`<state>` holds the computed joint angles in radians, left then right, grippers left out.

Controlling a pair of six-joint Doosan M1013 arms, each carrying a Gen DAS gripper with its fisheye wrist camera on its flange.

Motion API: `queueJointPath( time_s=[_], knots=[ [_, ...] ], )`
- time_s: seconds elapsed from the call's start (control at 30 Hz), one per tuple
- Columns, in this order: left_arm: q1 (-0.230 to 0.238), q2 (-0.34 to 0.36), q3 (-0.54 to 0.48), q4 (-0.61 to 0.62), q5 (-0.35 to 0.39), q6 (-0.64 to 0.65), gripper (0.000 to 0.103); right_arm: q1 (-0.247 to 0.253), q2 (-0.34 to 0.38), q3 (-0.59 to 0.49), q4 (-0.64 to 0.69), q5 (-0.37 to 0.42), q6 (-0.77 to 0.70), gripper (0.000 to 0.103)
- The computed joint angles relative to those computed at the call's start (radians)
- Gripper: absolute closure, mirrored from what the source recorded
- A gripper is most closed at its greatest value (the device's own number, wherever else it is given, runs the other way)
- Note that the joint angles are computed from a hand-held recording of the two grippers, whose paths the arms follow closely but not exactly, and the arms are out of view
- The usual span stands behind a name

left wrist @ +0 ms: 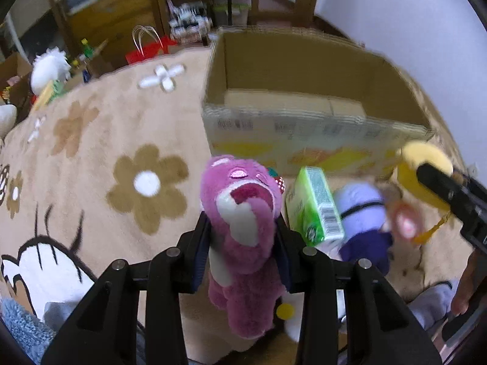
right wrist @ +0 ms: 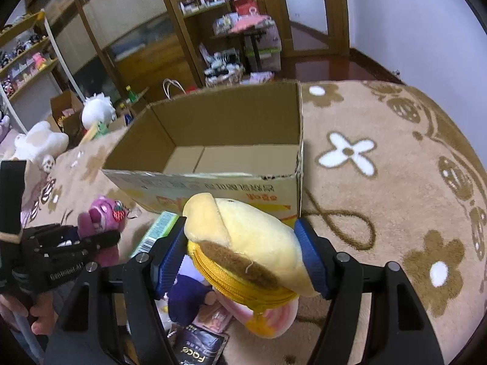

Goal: Organize soft objects
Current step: 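Carry both plushes over the cardboard box and open both tools to drop them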

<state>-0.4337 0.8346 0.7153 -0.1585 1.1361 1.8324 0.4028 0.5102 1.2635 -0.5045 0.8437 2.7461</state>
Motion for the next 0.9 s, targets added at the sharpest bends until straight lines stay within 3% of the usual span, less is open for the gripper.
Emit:
queueJointPath(
  time_s=[0.17,0.3,0.57,0.9],
  knots=[
    [0.017,-0.063,0.083,-0.075,-0.137,0.035,0.066,0.032,-0.016,-0.002,-0.118,0.025,0.061,0.029],
    [0.009,-0.113,0.148,-0.021,-0.272,0.039,0.066,0.056,-0.023,-0.01,-0.221,0.045,0.115,0.029],
    [0.01,-0.106,0.106,-0.043,-0.35,0.05,0.066,0.08,-0.022,-0.051,-0.351,0.058,0.145,0.029],
    [0.003,-0.082,0.049,-0.057,-0.47,0.088,0.066,0.069,0.004,-0.124,-0.484,0.084,0.181,0.029]
  ],
)
